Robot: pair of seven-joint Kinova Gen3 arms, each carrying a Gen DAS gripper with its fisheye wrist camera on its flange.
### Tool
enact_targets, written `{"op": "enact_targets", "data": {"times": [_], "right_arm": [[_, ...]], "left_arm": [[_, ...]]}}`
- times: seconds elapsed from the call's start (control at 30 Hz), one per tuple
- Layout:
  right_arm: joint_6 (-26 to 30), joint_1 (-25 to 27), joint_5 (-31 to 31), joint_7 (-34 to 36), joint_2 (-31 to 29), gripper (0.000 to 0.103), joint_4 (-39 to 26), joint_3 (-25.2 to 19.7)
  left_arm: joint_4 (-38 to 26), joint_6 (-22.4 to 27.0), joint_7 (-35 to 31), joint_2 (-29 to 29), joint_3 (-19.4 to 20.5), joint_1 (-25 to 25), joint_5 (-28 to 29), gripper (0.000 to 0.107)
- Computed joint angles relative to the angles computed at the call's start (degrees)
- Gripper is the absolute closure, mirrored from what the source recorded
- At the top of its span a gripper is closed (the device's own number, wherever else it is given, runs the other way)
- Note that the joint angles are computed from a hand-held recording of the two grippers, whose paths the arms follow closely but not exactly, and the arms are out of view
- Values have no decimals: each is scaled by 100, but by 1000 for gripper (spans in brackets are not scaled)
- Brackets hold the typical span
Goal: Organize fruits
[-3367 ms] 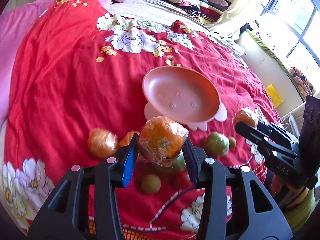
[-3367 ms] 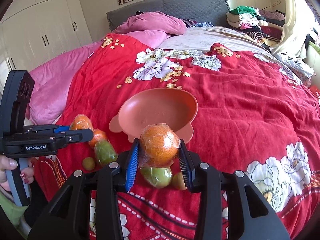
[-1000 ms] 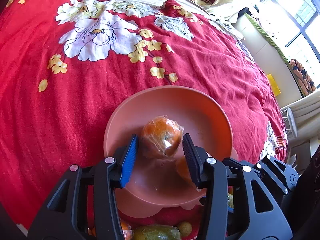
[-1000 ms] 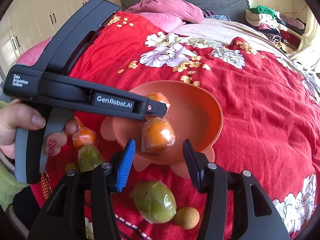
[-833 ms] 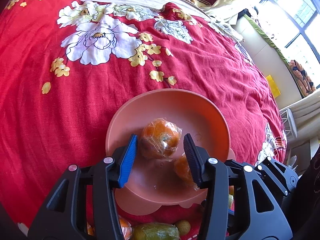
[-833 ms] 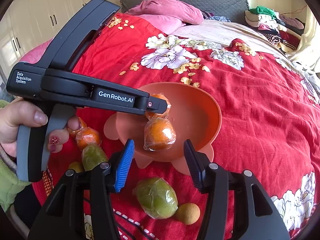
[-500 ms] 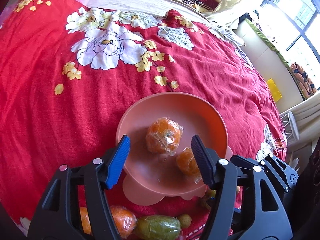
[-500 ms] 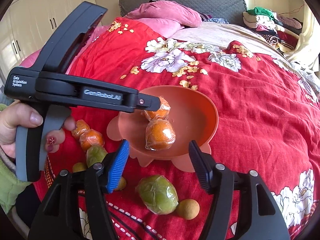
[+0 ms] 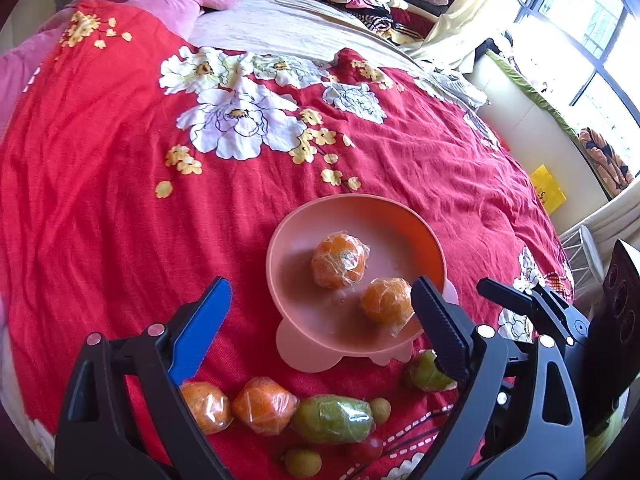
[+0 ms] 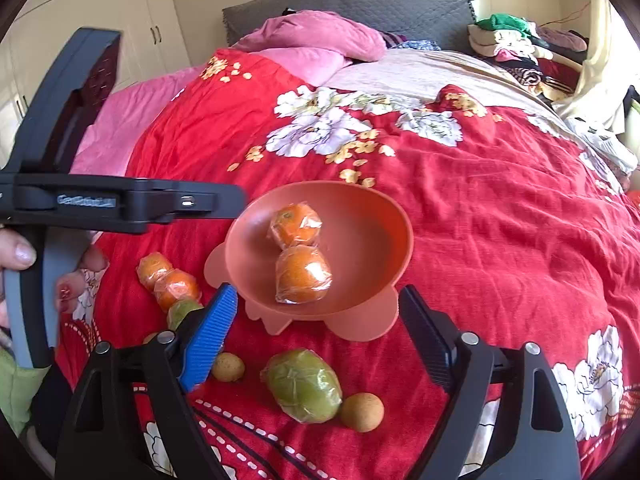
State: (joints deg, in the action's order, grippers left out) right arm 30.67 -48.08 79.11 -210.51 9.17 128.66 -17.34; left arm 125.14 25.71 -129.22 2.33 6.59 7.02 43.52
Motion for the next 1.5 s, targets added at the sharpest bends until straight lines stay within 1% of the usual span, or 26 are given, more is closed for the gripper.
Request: {"op": "enact_targets", "data": {"times": [0.07,0.13,0.23,0.33,0.47,0.73,1.13,1.37,1.5], "right_arm": [[71,-21,0,-80,-41,16,29,-12],[163,-44,-28,-115,-76,14,46,-35],[291,-74,-47,-213,-144,11,80,-76],[391,-82,-11,-311,-207,10,114,-108],[567,-105,-60,-395,-313,9,146,-180],[767,-150,-161,-445,-490,8,179,-311],[950,-289,-470,-239,-628,8,148,-478],[1011,-442,-574,-105,-562,8,74,-543],[999,-526,-597,-57,-497,8,29,-539]], "left_arm": [[53,17,-70,-100,-39,-37,77,19],[101,26,-105,-194,-92,-46,106,18],[162,31,-70,-342,-186,-40,127,14],[202,26,-33,-451,-278,-23,120,14],[257,13,137,-612,-380,-1,-28,14],[400,71,170,-876,-639,24,-106,14],[633,97,372,-1171,-810,89,-427,14],[789,55,608,-1328,-867,112,-725,14],[871,82,525,-1369,-1026,175,-678,14]]}}
